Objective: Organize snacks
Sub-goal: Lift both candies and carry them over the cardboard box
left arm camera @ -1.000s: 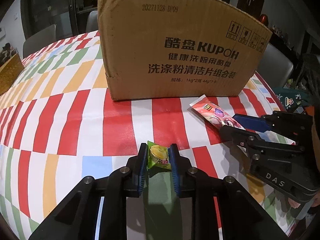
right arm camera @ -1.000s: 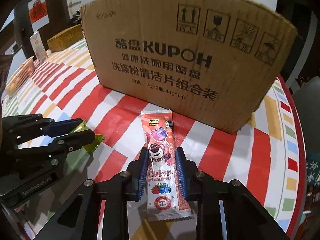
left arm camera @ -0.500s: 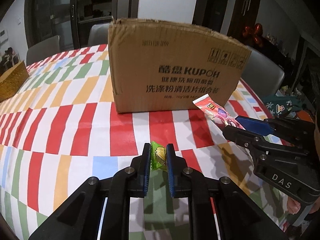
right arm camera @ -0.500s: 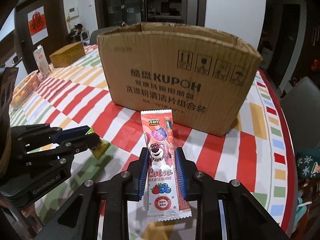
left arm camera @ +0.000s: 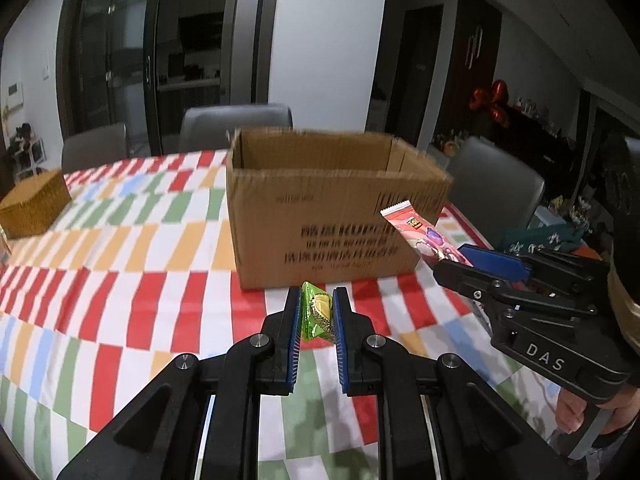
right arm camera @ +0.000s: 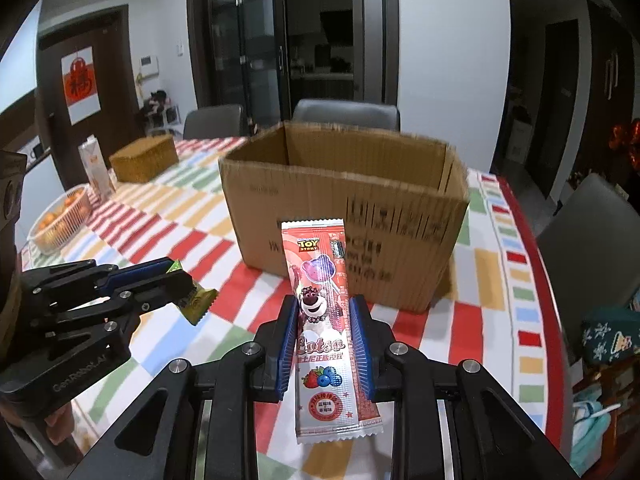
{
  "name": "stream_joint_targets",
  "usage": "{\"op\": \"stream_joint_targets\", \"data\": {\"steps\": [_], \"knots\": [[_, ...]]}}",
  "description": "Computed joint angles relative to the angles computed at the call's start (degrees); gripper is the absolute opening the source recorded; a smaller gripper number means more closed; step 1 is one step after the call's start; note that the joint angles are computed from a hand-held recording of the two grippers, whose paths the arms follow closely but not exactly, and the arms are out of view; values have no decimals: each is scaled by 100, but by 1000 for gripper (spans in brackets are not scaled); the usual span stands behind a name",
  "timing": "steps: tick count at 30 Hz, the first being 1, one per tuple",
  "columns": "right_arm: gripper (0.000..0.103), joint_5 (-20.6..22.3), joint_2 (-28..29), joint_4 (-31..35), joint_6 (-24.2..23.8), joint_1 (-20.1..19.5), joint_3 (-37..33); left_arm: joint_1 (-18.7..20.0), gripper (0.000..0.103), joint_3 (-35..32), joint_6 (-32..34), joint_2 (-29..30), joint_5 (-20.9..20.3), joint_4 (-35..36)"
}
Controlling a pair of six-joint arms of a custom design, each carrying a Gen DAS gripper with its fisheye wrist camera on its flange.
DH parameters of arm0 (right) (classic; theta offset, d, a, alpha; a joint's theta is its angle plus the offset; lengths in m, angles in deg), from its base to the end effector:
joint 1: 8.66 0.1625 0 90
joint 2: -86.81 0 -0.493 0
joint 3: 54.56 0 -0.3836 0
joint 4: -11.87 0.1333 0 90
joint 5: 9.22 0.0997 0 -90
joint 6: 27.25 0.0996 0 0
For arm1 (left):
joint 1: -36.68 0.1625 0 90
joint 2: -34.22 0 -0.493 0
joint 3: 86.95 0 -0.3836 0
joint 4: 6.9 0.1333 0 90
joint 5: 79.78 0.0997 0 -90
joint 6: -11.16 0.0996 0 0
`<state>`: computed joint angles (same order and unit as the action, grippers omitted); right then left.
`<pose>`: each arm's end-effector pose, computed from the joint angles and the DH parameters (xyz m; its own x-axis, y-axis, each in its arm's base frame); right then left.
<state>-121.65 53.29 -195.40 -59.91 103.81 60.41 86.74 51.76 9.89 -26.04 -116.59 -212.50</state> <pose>0.3184 -0.5206 0.0391 -0.6237 -0.5281 0.5763 -0.7679 0.5515 -0.3257 -0.1171 -0.4717 0.2274 -0.7809 0.0004 -0.6246 0.4945 0.6113 -0.6179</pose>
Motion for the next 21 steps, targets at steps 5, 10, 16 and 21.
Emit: {"op": "stream_joint_targets", "data": {"steps": [5,10,16,21], "knots": [[28,116,-120,-211,13,102,35,-214,16,-6,317,-88,120,-323],[28,218,-232,-422,6,208,36,-380,16,-77,659,-142,188,-606],[28,253,-314,-475,-16,314,-74,-440,16,-302,1191,-187,214,-832],[28,250,-333,-433,-73,373,-257,-421,16,-540,1608,-169,208,-967]]}}
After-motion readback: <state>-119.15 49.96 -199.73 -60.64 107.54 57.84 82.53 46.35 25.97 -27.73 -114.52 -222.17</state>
